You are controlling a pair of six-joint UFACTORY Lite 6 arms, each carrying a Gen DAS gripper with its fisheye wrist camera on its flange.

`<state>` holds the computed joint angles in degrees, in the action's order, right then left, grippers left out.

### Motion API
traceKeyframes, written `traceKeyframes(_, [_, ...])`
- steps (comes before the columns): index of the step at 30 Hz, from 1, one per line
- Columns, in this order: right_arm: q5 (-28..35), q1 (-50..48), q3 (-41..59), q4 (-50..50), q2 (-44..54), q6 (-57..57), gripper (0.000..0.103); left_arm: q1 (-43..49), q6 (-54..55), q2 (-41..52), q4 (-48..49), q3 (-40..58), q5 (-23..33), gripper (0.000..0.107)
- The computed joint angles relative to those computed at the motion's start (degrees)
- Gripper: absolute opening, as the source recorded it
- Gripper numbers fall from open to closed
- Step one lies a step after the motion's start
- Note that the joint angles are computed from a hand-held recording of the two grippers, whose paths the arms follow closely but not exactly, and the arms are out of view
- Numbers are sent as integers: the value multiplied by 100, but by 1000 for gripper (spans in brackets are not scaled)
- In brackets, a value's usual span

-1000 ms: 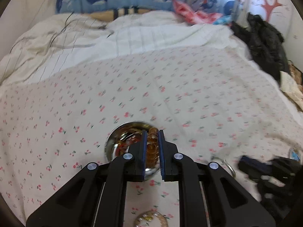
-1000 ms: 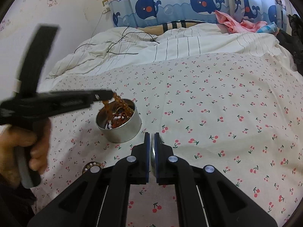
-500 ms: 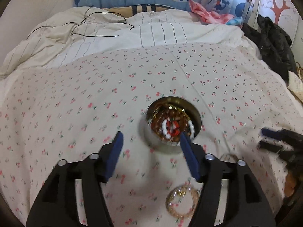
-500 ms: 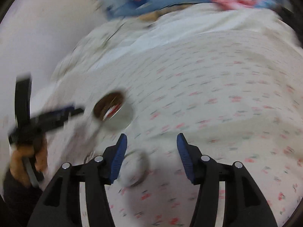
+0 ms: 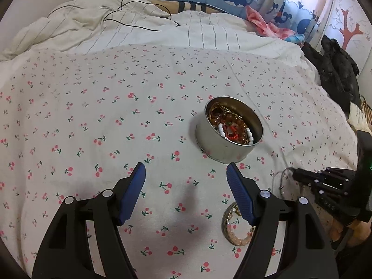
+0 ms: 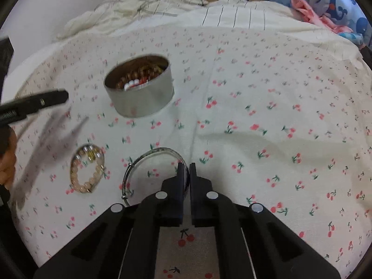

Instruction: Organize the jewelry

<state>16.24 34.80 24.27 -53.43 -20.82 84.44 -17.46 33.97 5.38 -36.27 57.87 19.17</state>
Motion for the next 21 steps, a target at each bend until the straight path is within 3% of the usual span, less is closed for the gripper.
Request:
traceKeyframes(4, [203,123,-66,-245,-552,346,5,126,290,47,-407,55,138,69])
traceKeyframes(10, [941,751,622,-1107,-209,1218,5,222,316,60,-572,126,240,72])
traceKeyframes(16, [724,334,2173,-1381,1483,1231,5,584,365,21,-838,199,398,77])
traceKeyframes(21, [678,97,3685,-893,3072,488,5,882,489,73,-1080,325,603,79])
